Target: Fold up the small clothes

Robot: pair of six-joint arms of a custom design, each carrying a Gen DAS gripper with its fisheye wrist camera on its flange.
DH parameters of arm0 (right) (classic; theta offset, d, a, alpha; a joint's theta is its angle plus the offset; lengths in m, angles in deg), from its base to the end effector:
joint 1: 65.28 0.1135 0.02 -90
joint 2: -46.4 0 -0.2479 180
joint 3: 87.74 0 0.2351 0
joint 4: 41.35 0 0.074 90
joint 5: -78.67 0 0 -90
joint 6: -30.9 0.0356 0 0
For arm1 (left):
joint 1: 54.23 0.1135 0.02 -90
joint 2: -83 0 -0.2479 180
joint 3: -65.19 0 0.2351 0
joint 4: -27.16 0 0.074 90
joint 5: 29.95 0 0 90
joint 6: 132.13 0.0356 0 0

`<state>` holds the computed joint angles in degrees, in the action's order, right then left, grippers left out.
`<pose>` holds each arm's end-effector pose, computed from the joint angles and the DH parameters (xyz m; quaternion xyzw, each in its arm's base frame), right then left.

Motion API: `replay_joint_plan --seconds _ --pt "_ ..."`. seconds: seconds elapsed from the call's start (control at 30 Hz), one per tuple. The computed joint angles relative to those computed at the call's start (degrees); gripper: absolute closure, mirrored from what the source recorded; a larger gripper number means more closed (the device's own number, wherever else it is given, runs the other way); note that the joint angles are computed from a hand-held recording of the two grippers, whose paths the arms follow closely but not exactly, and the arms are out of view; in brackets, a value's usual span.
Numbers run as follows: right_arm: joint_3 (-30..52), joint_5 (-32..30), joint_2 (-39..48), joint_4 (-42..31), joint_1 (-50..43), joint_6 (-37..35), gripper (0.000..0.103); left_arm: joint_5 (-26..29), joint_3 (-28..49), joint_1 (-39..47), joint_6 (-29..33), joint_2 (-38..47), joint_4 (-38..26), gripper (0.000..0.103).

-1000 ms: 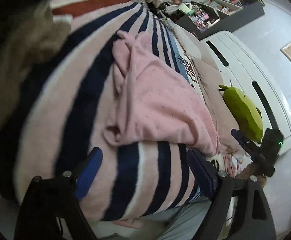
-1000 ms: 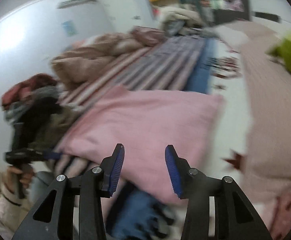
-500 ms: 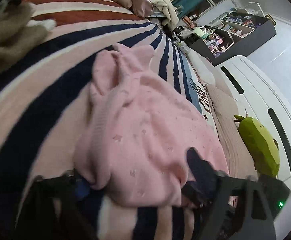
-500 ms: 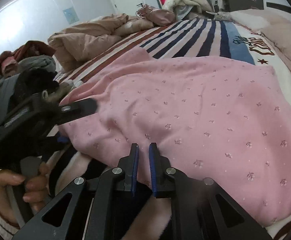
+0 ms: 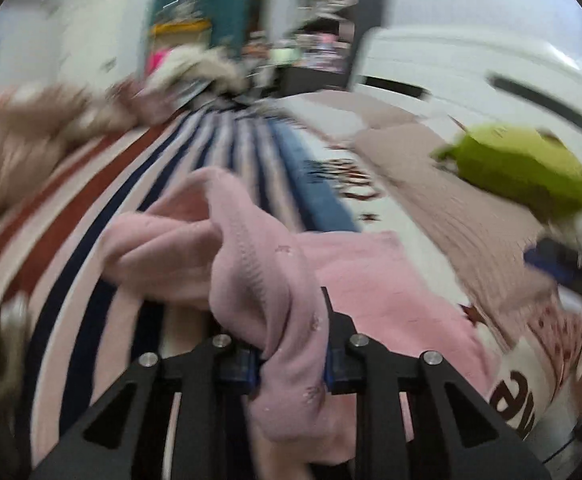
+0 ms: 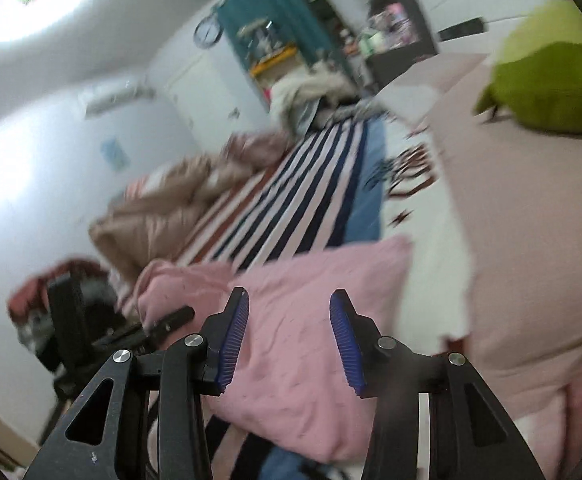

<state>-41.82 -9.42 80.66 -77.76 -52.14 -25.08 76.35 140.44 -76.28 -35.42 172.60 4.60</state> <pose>0.1414 0.0318 0.2547 0.1614 0.8265 0.2028 0.4997 0.3045 -0.1341 0.2382 0.2813 0.8421 -0.1847 0.4215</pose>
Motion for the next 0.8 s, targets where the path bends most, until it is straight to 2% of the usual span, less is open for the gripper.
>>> replay_joint_plan --seconds 0.13,0.2,0.23,0.3,0.37,0.4,0.43,0.5,0.57,0.67,0.7,0.73,0.8 --pt "0.09 -8.71 -9.52 -8.76 -11.73 -4.62 0.064 0.62 6.15 -9.18 7.65 5.65 -8.04 0.082" --pt "-0.64 -16.12 -13.79 -11.39 -20.3 -6.5 0.064 -0.33 7.46 -13.81 10.29 9.4 -10.04 0.081" --pt "-1.0 -19.22 -14.89 -12.2 -23.71 -7.17 0.064 -0.25 8.43 -15.13 10.76 11.56 -11.49 0.074" --pt "-1.64 -24.18 -14.72 -12.81 -28.46 -9.09 0.064 -0.76 8.18 -15.91 11.32 13.39 -10.86 0.07" --pt "-1.93 -25.99 -13.21 -13.1 -30.35 -11.35 0.064 1.97 8.29 -14.31 11.35 13.32 -11.14 0.065" --pt "-1.82 -26.3 -12.64 -13.28 -30.63 -11.96 0.064 5.22 9.38 -12.69 10.91 13.19 -13.86 0.054" --pt "-1.93 -26.05 -10.88 -12.27 -29.9 -12.42 0.064 8.77 8.99 -10.57 11.4 11.95 -16.32 0.045" --pt "-1.99 -24.93 -8.24 -10.54 -27.98 -12.87 0.064 13.49 6.76 -7.13 11.83 7.26 -19.32 0.044" --pt "-1.99 -21.55 -6.24 -8.47 -23.47 -12.72 0.064 13.19 3.19 -4.26 10.48 1.98 -19.31 0.044" --pt "-0.75 -13.58 0.6 -4.49 -10.42 -12.52 0.061 18.28 1.75 4.52 13.19 -2.28 -23.36 0.044" --pt "-0.21 -10.98 2.75 -3.4 -6.78 -12.38 0.053 18.24 1.68 7.6 15.29 -2.73 -24.16 0.044" --pt "1.04 -6.3 6.12 -1.71 -1.55 -12.49 0.049 17.38 1.88 9.45 16.28 -2.57 -24.2 0.044" --pt "3.0 1.1 10.24 0.53 5.01 -13.49 0.049 15.86 4.05 13.09 17.47 0.41 -24.37 0.044"
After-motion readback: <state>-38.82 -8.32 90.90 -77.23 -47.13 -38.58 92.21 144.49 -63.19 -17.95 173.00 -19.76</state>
